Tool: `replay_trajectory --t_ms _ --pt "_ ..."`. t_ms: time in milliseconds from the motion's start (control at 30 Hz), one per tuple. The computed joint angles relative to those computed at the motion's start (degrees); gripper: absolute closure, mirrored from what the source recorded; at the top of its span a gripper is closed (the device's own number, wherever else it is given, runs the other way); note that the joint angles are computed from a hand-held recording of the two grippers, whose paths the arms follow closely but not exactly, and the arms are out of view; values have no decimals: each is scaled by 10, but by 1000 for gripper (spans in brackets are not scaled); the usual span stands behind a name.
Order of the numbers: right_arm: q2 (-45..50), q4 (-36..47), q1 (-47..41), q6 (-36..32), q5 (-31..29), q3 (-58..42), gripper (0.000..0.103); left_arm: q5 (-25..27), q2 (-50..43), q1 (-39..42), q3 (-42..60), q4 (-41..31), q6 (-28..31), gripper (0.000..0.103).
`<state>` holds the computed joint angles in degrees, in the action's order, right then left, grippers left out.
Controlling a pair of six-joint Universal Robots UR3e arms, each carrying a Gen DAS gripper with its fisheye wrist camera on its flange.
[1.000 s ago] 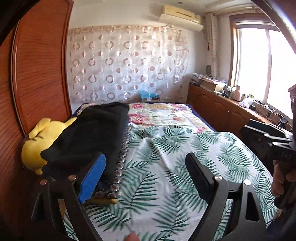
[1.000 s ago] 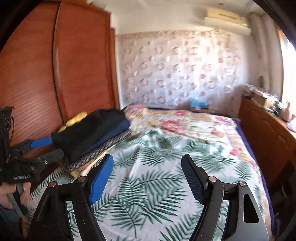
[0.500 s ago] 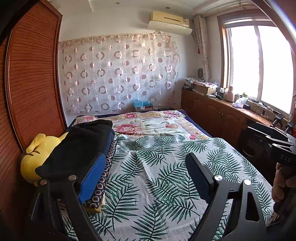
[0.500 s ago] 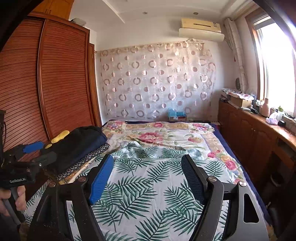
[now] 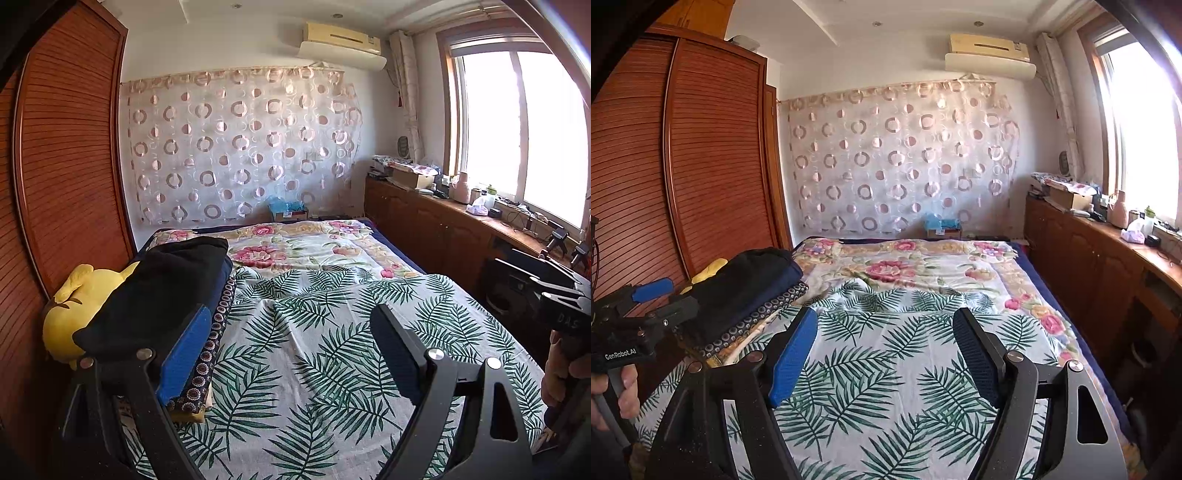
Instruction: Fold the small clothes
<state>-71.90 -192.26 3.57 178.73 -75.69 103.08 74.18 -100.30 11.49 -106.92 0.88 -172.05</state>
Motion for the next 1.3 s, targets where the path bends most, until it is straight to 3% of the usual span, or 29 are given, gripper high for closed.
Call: replay_trajectory --t_ms 1300 --pt "-36 9 -46 -17 48 34 25 -12 15 13 -9 -5 2 15"
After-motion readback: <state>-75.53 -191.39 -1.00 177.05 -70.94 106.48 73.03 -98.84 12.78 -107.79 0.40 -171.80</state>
